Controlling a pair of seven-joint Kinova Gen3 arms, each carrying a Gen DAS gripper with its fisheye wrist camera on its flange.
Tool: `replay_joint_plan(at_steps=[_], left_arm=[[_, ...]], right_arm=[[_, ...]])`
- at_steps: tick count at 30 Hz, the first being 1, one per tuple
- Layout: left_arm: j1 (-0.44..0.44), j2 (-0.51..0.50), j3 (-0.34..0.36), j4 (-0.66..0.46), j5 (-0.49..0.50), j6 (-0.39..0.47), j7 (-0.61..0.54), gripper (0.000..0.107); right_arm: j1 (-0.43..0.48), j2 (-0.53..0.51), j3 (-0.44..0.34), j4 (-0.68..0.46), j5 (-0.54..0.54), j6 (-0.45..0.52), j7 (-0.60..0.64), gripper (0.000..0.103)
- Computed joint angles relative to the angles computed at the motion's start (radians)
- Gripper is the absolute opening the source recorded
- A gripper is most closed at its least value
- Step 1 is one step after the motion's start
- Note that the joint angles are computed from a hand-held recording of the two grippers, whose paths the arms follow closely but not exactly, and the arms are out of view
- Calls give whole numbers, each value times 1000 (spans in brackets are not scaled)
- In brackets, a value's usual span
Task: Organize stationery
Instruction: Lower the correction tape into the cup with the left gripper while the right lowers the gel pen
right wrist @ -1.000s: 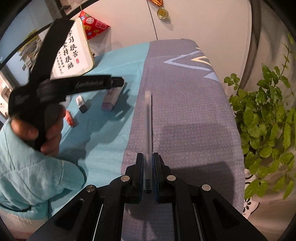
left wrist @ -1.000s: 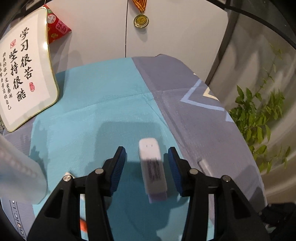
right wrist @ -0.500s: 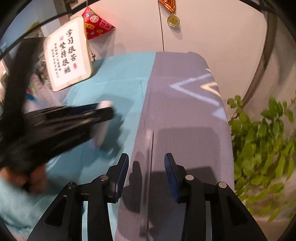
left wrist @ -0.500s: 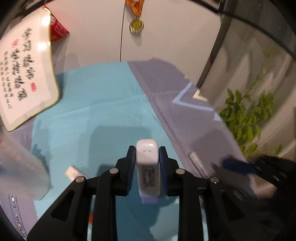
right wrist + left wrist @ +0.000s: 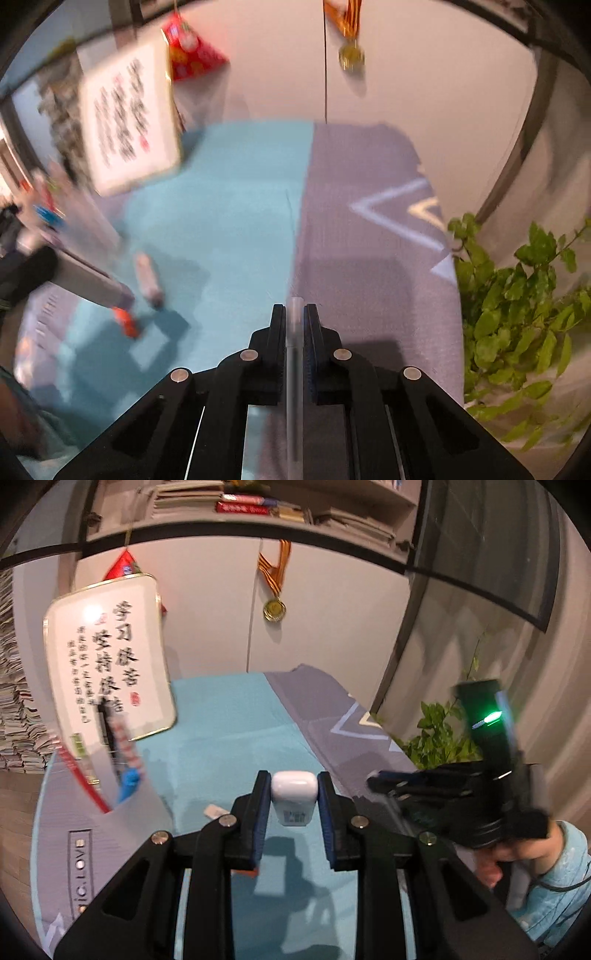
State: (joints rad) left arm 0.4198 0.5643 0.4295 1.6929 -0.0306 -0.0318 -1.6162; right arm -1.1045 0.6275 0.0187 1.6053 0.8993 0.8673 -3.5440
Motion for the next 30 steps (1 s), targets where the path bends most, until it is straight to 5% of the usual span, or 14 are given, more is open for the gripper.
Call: replay_joint_plan(at_steps=[5, 12, 19, 30], left_arm=[[-75, -73, 15, 107, -8, -111, 42, 23], [-58, -148, -124, 165, -23, -220, 113, 23], [-212, -66, 6, 75, -157, -120, 205, 23], [-227, 22, 29, -5, -114, -17, 92, 23]], right_arm=[[-123, -38, 22, -24, 146, 134, -127, 10], [-172, -1, -12, -164, 320, 266, -101, 10], [-137, 46, -2, -303, 385, 188, -20, 10], [-147, 144, 96, -486, 347, 133, 59, 10]])
